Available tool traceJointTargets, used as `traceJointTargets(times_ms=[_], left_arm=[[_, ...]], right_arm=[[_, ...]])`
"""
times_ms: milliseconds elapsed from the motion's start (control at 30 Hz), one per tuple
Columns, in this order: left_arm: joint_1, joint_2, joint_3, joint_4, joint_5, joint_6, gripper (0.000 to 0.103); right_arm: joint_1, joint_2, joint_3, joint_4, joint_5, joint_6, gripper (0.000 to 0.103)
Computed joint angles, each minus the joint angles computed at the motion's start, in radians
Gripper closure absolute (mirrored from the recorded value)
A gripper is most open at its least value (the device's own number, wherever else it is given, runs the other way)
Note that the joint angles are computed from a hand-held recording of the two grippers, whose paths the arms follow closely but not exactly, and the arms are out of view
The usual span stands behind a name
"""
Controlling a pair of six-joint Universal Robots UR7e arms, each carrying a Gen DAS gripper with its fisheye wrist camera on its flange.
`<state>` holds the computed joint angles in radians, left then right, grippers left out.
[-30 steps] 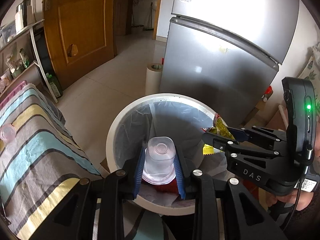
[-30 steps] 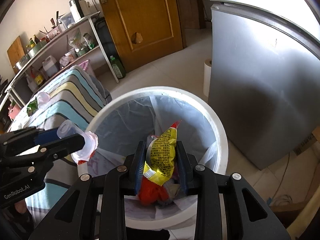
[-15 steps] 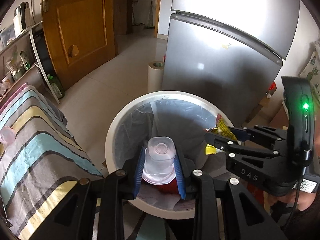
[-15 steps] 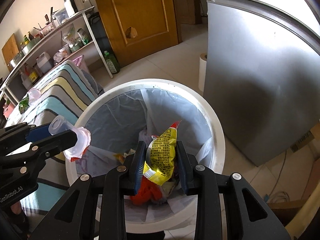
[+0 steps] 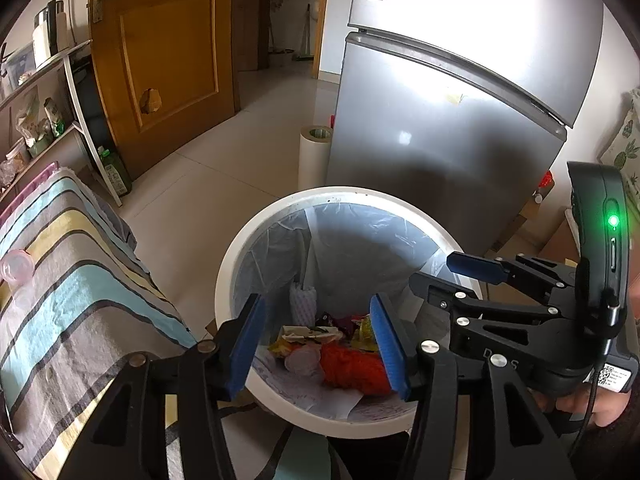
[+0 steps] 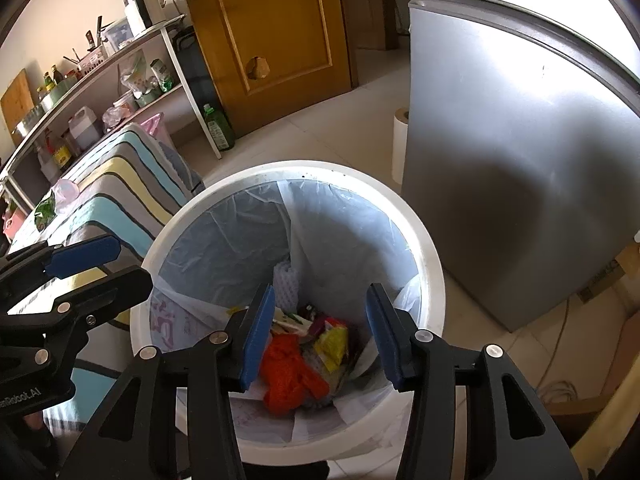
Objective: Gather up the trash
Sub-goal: 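Open both grippers to drop the cup and yellow wrapper into the bin, then move both tools back to the table toward the brown wrapper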
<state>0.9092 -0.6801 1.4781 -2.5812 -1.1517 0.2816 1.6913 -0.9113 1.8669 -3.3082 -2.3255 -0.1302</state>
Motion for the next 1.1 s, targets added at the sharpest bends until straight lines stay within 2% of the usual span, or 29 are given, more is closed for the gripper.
traceJointTargets(times_ms=[367,733,867,1100], left_arm=[[0.001,-0.022,0.019,-0.026,0.007,-0.004,0.039],[0.009,-0.093,0.07,-0.083,0.009,-0.012,0.036],[0.019,-0.128,0.095,-0.112,0.024,-0.019,0.034],[0.051,-0.196,0.122,-0.159,0.057,-0.039,0.033]], right_arm=[[0.015,-0.005,0.012,-0.03,-0.018,0.006,0.054],[0.056,0.011,0.001,-0.08,-0.036,-0.015,0.054],[0.076,0.019,-0.008,-0.097,-0.019,-0.01,0.053],[0.131,0.071,-0.064,-0.111,0.014,-0.053,0.049]])
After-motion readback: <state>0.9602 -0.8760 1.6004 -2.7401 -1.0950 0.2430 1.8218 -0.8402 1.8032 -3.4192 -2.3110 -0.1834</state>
